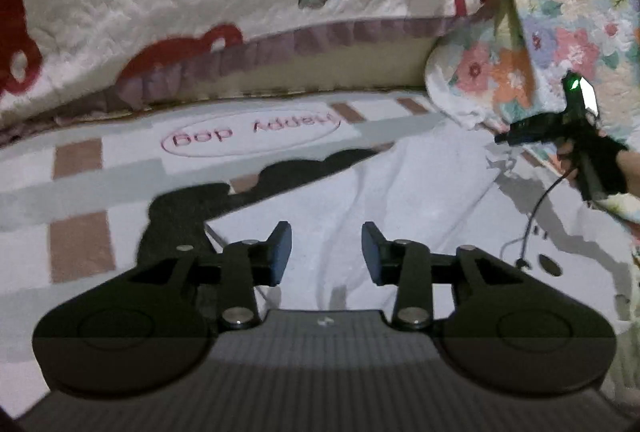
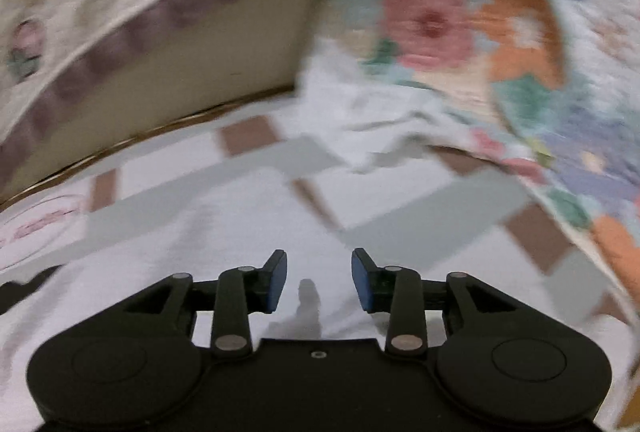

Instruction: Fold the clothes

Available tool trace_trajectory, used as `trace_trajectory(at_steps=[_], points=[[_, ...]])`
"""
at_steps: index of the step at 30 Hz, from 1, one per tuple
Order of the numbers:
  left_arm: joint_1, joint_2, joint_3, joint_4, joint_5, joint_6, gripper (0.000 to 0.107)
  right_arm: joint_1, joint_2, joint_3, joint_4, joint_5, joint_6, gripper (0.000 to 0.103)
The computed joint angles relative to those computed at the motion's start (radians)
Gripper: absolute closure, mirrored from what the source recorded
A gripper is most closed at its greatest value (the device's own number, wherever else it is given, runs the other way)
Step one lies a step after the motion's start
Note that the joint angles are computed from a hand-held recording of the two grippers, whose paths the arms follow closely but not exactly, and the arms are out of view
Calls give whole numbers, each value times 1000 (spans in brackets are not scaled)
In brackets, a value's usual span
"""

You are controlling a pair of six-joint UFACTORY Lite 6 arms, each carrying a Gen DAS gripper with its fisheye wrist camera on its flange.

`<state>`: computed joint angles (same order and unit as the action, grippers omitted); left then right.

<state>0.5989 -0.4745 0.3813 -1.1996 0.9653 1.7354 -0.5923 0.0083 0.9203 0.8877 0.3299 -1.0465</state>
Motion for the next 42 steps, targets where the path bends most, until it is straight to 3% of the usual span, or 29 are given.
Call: trace_trajectory(at_steps=[3, 7, 10, 15, 19, 24, 27, 33, 37, 39, 41, 42], points=[[-145, 225, 51, -87, -98, 46, 70, 67, 83, 73, 66, 160, -76, 62], [-191, 364, 96, 19, -53, -83, 71, 215, 175, 163, -167, 290, 95, 63], [-191, 260, 44, 168, -41, -163, 71, 320, 176, 158, -344, 310, 195, 61], [-136, 12, -28, 361, 84, -260, 71, 277, 101, 92, -403, 401, 175, 61], [-79, -92, -23, 390, 157, -259, 71, 222, 13, 1, -411, 443, 89, 60], [45, -47, 26, 319, 184, -169, 69, 207, -8, 11, -534, 537, 125, 60], [60, 40, 46, 268, 158, -111, 66, 268, -37, 36, -614, 557, 214, 61], [-89, 167, 15, 260, 99, -148, 67, 362, -13, 97, -268, 601, -70, 59], [-99, 123, -37, 248, 108, -213, 68, 521, 62, 71, -326, 399, -88, 57], [-123, 47, -66, 247, 71, -241, 74, 545, 81, 69, -280, 364, -114, 57], [-165, -67, -101, 259, 18, -246, 86, 524, 98, 75, -224, 409, -152, 57], [-175, -109, -109, 266, 9, -243, 101, 512, 110, 80, -213, 441, -155, 57]])
